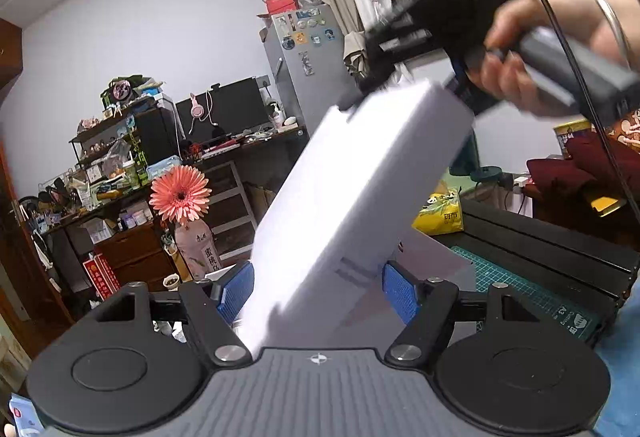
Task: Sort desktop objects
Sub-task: 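Tilt the held white lid down over the open white box with the right gripper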
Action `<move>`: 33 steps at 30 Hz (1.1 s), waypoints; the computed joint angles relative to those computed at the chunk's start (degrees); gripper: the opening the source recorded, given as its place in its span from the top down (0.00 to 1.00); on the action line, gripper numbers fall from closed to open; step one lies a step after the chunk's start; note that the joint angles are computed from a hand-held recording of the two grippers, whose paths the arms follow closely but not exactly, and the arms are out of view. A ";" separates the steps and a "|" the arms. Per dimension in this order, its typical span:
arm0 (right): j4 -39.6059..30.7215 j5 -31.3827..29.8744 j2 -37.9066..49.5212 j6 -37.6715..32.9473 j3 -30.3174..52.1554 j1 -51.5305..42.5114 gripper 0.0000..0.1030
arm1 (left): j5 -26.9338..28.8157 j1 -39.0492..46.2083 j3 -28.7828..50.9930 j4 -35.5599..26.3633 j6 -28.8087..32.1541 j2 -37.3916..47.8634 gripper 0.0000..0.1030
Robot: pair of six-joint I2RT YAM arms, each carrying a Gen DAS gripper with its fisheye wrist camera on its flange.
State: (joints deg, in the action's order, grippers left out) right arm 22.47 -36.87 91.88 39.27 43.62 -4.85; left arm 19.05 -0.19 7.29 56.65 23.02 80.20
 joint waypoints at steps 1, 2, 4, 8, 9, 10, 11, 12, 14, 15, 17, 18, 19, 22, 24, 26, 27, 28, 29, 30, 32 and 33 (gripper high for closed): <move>2.29 -0.56 1.35 1.02 -0.80 -0.27 0.62 | -0.22 -0.11 0.24 -0.10 -0.09 0.32 0.32; 5.00 -1.03 2.64 2.15 -1.73 -0.40 0.62 | -0.11 0.04 0.45 -0.43 -0.15 0.43 0.32; 10.95 -1.82 5.40 4.70 -3.60 -0.57 0.62 | -0.12 0.13 0.80 -0.87 -0.25 0.75 0.32; 23.39 -2.69 11.26 10.11 -6.62 -0.57 0.62 | -1.17 -0.52 1.17 -0.19 0.08 2.21 0.32; 26.15 -2.89 12.75 11.29 -7.10 -0.60 0.62 | -1.21 -0.58 1.08 0.08 0.30 2.44 0.32; 29.03 -3.04 14.31 12.50 -7.60 -0.62 0.62 | -1.25 -0.65 0.98 0.36 0.51 2.66 0.32; 32.02 -3.14 15.84 13.91 -8.13 -0.64 0.62 | -1.32 -0.72 0.76 0.83 0.76 2.90 0.32; 35.34 -3.15 17.47 15.43 -8.76 -0.63 0.62 | -1.49 -0.90 0.59 1.17 0.99 3.13 0.32; 42.11 -2.99 20.62 18.17 -10.23 -0.63 0.63 | -1.93 -1.32 0.37 1.40 1.28 3.39 0.32; 45.76 -2.72 22.39 19.20 -11.05 -0.56 0.63 | -2.18 -1.54 0.25 1.52 1.43 3.52 0.31; 52.43 -2.02 26.14 21.84 -12.19 -0.48 0.63 | -3.01 -2.07 -0.18 2.58 2.20 4.33 0.30; 55.63 -1.66 28.06 23.20 -12.63 -0.45 0.63 | -3.56 -2.48 -0.44 3.54 2.81 5.11 0.30; 57.87 -1.26 29.43 24.19 -12.95 -0.38 0.63 | -4.16 -2.89 -0.71 4.80 3.41 6.05 0.30; 58.82 -0.50 31.42 24.15 -12.55 -0.18 0.63 | -6.09 -4.20 -1.39 8.29 4.92 8.81 0.29; 58.08 -0.03 31.60 23.48 -12.37 0.06 0.63 | -7.28 -5.03 -1.70 9.88 5.52 10.08 0.28; 58.28 0.45 31.97 23.57 -12.39 0.12 0.63 | -7.44 -5.18 -1.81 10.76 6.04 10.80 0.28; 58.19 0.75 31.96 23.60 -12.52 0.12 0.63 | -7.76 -5.47 -1.97 11.64 6.45 11.46 0.28; 57.26 1.30 31.43 23.23 -12.76 0.22 0.63 | -8.25 -5.86 -2.02 12.32 6.89 12.10 0.28; 56.30 2.04 30.80 22.59 -13.11 0.45 0.63 | -8.93 -6.35 -2.19 13.67 7.45 13.22 0.28; 55.71 2.72 30.48 22.23 -13.29 0.71 0.63 | -9.53 -6.81 -2.45 15.31 7.93 14.37 0.27; 56.03 3.43 30.77 22.33 -13.34 0.99 0.63 | -10.01 -7.25 -3.04 17.84 8.99 16.02 0.26; 56.41 3.57 31.11 22.55 -13.25 1.02 0.63 | -10.37 -7.51 -3.24 18.62 9.39 16.47 0.25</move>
State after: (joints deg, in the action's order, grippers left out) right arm 78.88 -33.30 122.99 61.82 30.37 -3.84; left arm 8.69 -7.70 4.05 75.26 32.41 96.67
